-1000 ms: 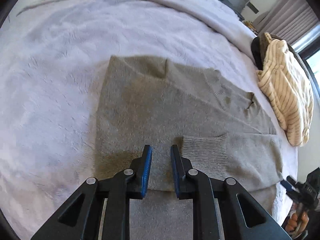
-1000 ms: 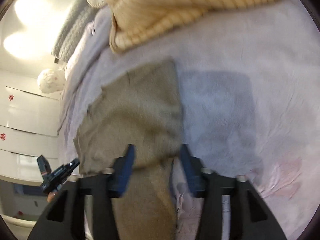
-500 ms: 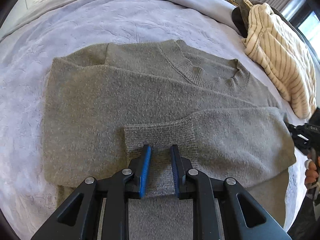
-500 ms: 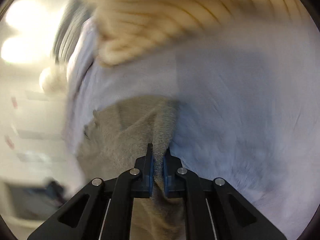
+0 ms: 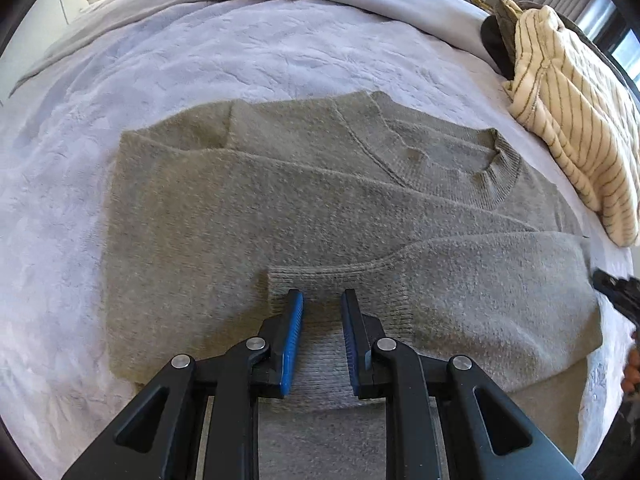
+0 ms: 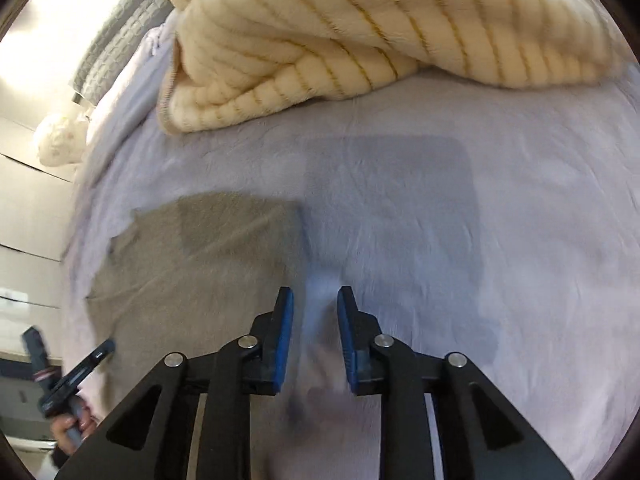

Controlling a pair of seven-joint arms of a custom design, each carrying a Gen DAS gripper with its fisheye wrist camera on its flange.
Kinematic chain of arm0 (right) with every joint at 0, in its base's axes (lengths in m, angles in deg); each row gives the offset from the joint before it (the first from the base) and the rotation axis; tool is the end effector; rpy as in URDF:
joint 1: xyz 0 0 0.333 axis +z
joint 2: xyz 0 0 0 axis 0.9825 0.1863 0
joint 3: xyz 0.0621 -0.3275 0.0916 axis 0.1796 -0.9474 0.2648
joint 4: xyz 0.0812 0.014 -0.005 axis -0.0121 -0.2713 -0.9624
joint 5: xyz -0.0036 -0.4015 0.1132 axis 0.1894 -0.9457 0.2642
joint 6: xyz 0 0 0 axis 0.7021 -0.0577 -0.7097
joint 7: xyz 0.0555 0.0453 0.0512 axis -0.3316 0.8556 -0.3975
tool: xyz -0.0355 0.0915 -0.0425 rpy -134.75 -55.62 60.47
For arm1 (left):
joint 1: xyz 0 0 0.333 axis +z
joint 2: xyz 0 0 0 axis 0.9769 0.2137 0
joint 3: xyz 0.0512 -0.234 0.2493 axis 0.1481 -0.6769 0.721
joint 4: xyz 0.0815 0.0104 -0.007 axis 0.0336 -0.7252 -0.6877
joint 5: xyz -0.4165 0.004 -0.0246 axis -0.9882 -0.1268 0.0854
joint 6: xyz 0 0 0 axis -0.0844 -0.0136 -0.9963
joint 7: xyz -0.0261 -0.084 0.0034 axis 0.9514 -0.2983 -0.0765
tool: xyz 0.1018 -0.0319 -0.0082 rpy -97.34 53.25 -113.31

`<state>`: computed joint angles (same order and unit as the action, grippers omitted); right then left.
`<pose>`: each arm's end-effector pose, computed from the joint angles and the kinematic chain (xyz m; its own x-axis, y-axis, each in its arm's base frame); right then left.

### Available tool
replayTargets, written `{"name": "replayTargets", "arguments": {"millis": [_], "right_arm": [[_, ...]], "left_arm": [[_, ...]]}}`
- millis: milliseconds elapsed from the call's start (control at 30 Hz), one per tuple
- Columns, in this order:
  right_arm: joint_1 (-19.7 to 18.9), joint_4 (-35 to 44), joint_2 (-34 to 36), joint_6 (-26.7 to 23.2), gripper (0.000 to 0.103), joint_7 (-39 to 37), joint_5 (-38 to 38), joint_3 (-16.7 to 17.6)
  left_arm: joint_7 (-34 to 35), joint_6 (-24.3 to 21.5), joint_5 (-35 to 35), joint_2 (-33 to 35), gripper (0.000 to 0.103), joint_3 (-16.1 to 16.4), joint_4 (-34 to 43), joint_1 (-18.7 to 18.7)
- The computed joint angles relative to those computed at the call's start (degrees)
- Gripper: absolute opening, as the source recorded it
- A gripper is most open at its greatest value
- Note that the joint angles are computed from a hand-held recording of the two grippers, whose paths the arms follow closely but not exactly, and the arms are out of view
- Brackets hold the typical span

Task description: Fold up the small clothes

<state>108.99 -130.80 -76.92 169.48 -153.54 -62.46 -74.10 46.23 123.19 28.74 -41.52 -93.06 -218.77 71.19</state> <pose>0.4119 0.3872 0.4331 -0.4879 -0.7505 -0.4458 -0.7580 0.6175 -0.2099 0.5510 -0.1577 0.3904 -0.2794 -0.9441 0.1750 -0.9287 0.2195 -0.2987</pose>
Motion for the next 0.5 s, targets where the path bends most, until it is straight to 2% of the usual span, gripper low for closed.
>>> {"name": "replayTargets", "arguments": {"millis": [100, 167, 200, 233, 267, 300, 367, 400, 500], "right_arm": [[1.2, -4.4, -2.4, 8.6, 0.051, 0.6, 4.6, 1.0], [2.4, -6.7, -2.5, 14.3, 0.049, -0.7, 9.0, 1.5], [3.1, -5.8, -1.3, 13.9, 0.035, -2.9, 11.1, 1.5], [3.6, -3.1, 0.9, 10.3, 0.027, -5.4, 12.3, 1.6], [4.0, -1.2, 1.9, 5.4, 0.027, -7.5, 13.5, 1.7], [4.3, -0.3, 2.7, 3.6, 0.026, -7.6, 12.9, 1.7], [4.9, -0.8, 2.7, 4.3, 0.026, -1.7, 8.8, 1.4], [5.1, -0.8, 2.5, 4.0, 0.026, -0.3, 8.1, 1.4], [5.6, -1.3, 1.3, 2.0, 0.026, -0.3, 8.8, 1.7]], "left_arm": [[-0.7, -0.4, -0.3, -0.6, 0.022, 0.3, -0.1, 0.2], [-0.6, -0.9, -0.9, -0.8, 0.022, 0.4, -0.2, 0.3], [-1.2, -1.0, 0.0, -0.6, 0.022, 0.4, -0.2, 0.3], [-2.3, -0.8, 1.8, -0.4, 0.022, 0.4, -0.4, 0.2], [-3.3, -0.5, 3.3, 0.0, 0.022, 0.4, -0.3, 0.0], [-4.3, 0.3, 5.0, 0.2, 0.022, 0.3, -0.4, -0.1], [-6.8, 0.8, 8.5, 0.7, 0.022, 0.5, -0.3, -0.3], [-6.5, 0.3, 7.6, 0.9, 0.022, 0.4, 0.1, -0.1], [-8.8, -1.1, 8.8, 0.6, 0.022, 0.7, 0.4, 0.2]]}}
